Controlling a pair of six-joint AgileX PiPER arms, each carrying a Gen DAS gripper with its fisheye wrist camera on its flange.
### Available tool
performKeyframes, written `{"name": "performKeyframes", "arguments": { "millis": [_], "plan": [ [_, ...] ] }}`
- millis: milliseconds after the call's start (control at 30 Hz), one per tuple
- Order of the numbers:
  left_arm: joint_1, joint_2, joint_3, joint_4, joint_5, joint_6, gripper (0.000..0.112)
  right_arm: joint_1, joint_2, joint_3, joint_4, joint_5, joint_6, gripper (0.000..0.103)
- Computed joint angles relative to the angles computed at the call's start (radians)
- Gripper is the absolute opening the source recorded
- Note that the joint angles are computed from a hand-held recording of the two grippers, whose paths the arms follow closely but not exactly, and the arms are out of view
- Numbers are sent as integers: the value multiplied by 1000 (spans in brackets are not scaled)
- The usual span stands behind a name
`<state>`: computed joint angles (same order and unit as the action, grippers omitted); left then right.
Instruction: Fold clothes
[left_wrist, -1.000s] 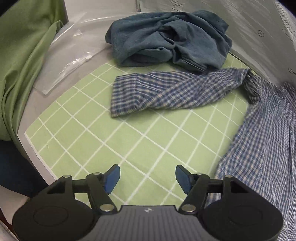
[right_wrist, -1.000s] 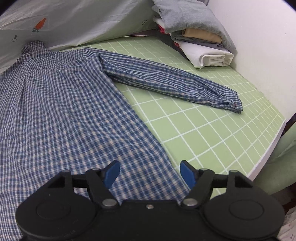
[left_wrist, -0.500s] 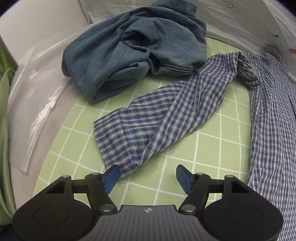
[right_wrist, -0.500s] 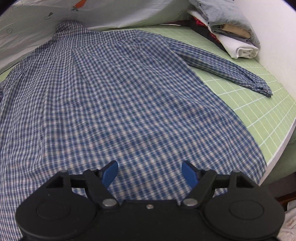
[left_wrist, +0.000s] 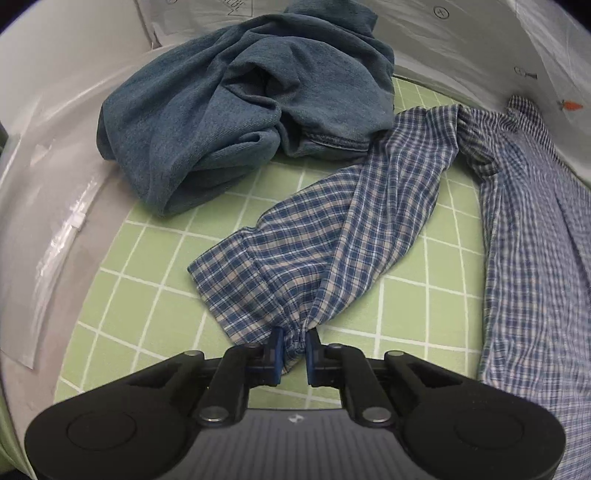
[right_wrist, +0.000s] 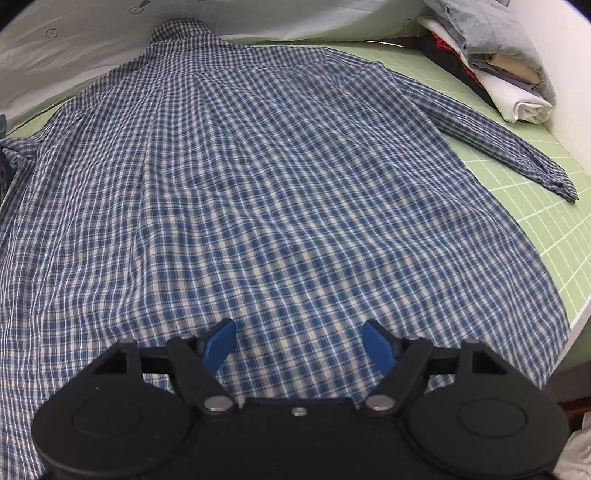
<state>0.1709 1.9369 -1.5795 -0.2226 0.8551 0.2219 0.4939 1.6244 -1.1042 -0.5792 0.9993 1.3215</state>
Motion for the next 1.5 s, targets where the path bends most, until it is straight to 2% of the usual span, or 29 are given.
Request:
{"name": "performKeyframes", "arguments": {
  "millis": [200,400,467,567,600,700,767,833,867,933,967,1033,1133,1233,1400,1467,1500],
  "plan": [
    [48,-56,87,-277,81,81,8,-39,2,-2,16,-50,-58,78],
    [31,-78,133,-513,188,212,7,-76,4,8,33,-110,-66,83],
    [67,-78,145,-643,234,268,6,-82,9,5,36,-124,-72,83],
    [184,-58,187,-900,315,301,6,-77,22,-5,34,-133,-74,84],
    [223,-54,202,-959,316,287,6,-77,25,-9,33,-135,-75,84],
    [314,-66,239,-1016,206,202,6,-76,32,-15,32,-138,-75,85],
    [358,-68,230,-995,112,104,6,-73,34,-17,29,-135,-67,86],
    [360,-75,200,-824,-50,-49,10,-71,36,-19,26,-131,-57,87],
    [362,-67,180,-762,-91,-100,11,-69,38,-22,25,-127,-52,87],
    [372,-42,134,-697,-102,-151,25,-63,41,-27,23,-117,-41,87],
    [369,-37,118,-674,-103,-156,28,-59,43,-29,20,-111,-34,87],
    [352,-38,93,-601,-103,-147,43,-48,49,-34,13,-101,-15,89],
    [326,-43,78,-500,-98,-122,50,-31,65,-48,12,-86,4,93],
    [311,-29,70,-444,-98,-80,55,-12,84,-71,12,-74,18,94],
    [303,31,6,-424,-55,-22,52,14,121,-116,10,-51,45,97],
    [315,55,-24,-480,-14,41,35,25,133,-127,4,-41,67,98],
    [320,69,-45,-506,15,73,19,30,138,-132,-1,-36,80,99]
  ]
}}
